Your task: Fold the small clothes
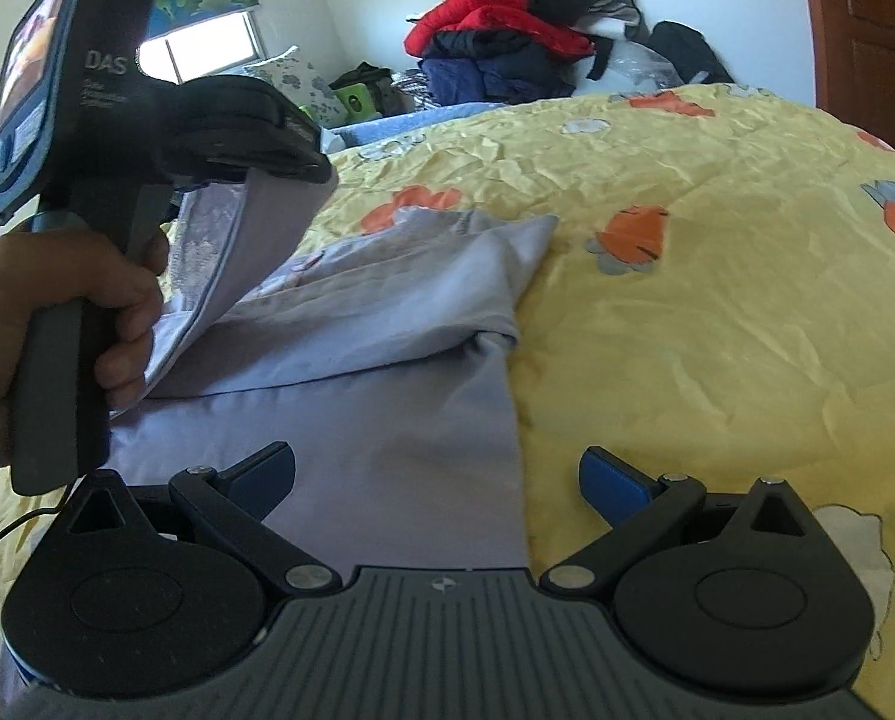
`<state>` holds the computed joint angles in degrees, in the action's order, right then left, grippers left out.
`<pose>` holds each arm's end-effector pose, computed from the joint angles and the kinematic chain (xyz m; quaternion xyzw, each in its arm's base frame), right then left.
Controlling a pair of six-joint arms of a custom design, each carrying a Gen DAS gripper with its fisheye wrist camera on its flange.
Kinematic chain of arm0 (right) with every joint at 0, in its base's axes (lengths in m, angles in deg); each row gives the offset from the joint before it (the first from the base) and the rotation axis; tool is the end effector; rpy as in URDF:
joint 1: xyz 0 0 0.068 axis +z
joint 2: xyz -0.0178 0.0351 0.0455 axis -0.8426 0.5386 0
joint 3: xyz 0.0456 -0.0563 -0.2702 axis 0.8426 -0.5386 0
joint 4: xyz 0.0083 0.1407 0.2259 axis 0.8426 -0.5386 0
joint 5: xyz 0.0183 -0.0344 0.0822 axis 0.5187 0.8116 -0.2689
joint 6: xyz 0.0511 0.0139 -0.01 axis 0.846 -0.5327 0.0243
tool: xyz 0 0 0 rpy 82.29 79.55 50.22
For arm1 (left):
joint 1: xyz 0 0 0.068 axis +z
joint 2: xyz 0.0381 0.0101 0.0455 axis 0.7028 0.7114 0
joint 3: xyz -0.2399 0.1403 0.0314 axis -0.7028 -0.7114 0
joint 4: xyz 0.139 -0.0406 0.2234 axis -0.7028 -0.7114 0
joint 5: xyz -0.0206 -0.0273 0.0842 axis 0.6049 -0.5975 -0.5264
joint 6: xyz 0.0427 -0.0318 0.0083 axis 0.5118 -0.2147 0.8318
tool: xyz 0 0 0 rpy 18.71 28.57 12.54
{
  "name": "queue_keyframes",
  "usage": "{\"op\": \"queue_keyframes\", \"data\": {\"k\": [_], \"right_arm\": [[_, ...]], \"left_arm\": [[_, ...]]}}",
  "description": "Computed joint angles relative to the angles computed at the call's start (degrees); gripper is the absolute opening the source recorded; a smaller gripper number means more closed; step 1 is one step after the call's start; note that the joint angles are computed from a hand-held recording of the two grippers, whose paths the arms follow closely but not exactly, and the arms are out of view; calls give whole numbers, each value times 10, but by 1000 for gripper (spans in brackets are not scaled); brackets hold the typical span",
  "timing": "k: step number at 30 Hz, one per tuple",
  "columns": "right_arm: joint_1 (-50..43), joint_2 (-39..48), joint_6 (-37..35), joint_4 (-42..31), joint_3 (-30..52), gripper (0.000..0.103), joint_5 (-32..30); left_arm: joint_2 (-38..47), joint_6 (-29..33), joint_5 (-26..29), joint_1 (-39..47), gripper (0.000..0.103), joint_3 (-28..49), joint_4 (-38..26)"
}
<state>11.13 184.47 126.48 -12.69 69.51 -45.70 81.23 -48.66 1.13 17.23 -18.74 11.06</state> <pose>0.1237 0.2487 0.0940 0.0680 0.8883 0.1232 0.4372 0.2709 -0.1329 0.1647 0.1621 0.8510 -0.0359 0.4982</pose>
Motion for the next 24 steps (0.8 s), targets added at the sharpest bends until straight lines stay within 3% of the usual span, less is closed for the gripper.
{"op": "queue_keyframes", "data": {"k": [10,14,17,18,20,21,22,24], "right_arm": [[-2,-7,18,-6,-17,102,4],[0,-5,24,-7,-20,102,6],[4,-5,29,-11,-20,102,9],[7,-5,33,-16,-19,102,11],[9,-3,35,-17,-18,102,13],[10,-1,35,-18,-17,102,15],[11,0,37,-22,-15,102,16],[13,2,40,-29,-13,102,18]], "left_arm": [[70,-9,-4,-36,7,35,-11],[84,-24,6,-37,7,59,-47],[87,-31,11,-44,13,71,-73],[86,-34,11,-48,20,73,-78],[81,-45,33,-53,47,79,-92],[77,-47,53,-54,75,81,-97],[72,-48,68,-57,91,79,-94],[61,-29,68,-72,95,66,-70]]}}
